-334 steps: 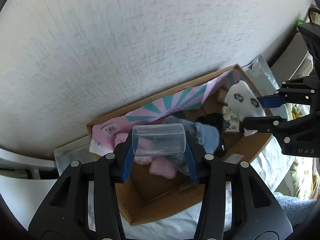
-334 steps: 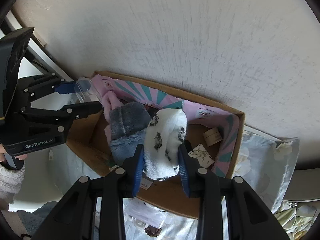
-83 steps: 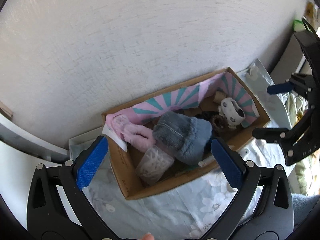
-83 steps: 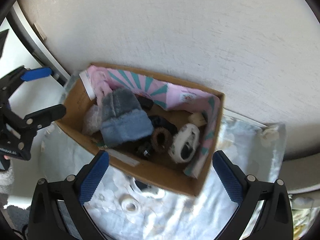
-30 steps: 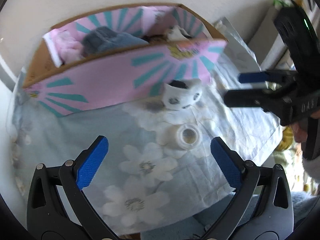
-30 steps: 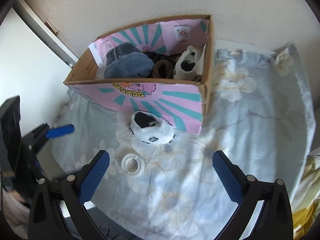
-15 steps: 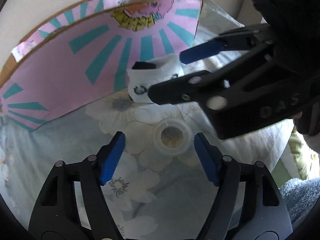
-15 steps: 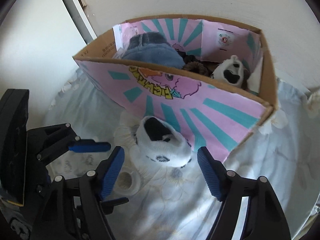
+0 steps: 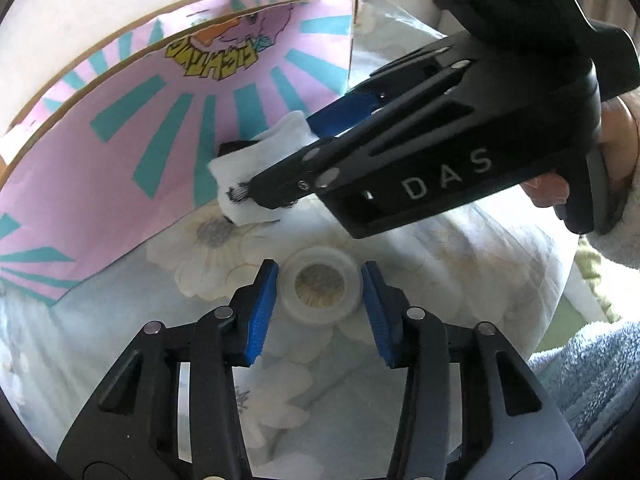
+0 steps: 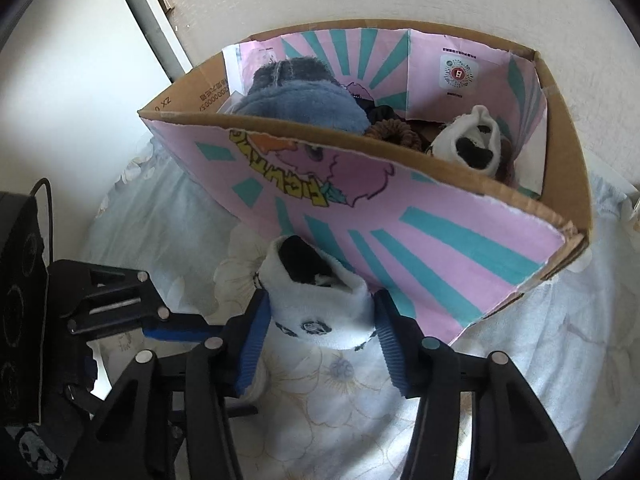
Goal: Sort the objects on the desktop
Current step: 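Grasp the white panda sock with right gripper while left grasps the clear tape roll, then carry the tape roll and panda sock over the cardboard box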
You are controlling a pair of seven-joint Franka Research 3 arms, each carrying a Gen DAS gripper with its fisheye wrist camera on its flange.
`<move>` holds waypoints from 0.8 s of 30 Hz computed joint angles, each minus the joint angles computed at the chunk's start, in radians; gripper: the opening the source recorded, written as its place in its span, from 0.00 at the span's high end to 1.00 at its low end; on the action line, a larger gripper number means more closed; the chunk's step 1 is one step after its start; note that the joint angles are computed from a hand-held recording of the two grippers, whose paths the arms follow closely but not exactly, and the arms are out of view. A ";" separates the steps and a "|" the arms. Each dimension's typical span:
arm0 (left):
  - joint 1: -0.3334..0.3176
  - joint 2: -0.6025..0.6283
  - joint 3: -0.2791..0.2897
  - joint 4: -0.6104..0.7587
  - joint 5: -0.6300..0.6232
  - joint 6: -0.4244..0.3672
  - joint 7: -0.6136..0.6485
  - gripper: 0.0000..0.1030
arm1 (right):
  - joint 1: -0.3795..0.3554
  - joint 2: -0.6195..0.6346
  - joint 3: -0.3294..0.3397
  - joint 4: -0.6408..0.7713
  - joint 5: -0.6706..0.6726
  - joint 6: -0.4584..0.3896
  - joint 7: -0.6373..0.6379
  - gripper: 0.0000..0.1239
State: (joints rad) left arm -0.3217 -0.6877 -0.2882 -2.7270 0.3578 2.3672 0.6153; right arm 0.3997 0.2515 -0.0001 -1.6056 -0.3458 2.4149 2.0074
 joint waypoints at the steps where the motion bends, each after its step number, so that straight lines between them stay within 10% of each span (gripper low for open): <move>1: -0.002 -0.003 0.004 -0.003 -0.002 0.004 0.004 0.62 | 0.001 0.001 -0.001 0.000 -0.002 0.003 0.005 0.63; 24: 0.011 -0.084 0.005 0.183 -0.044 -0.245 0.123 0.62 | 0.034 -0.075 0.035 0.070 -0.059 -0.123 0.113 0.69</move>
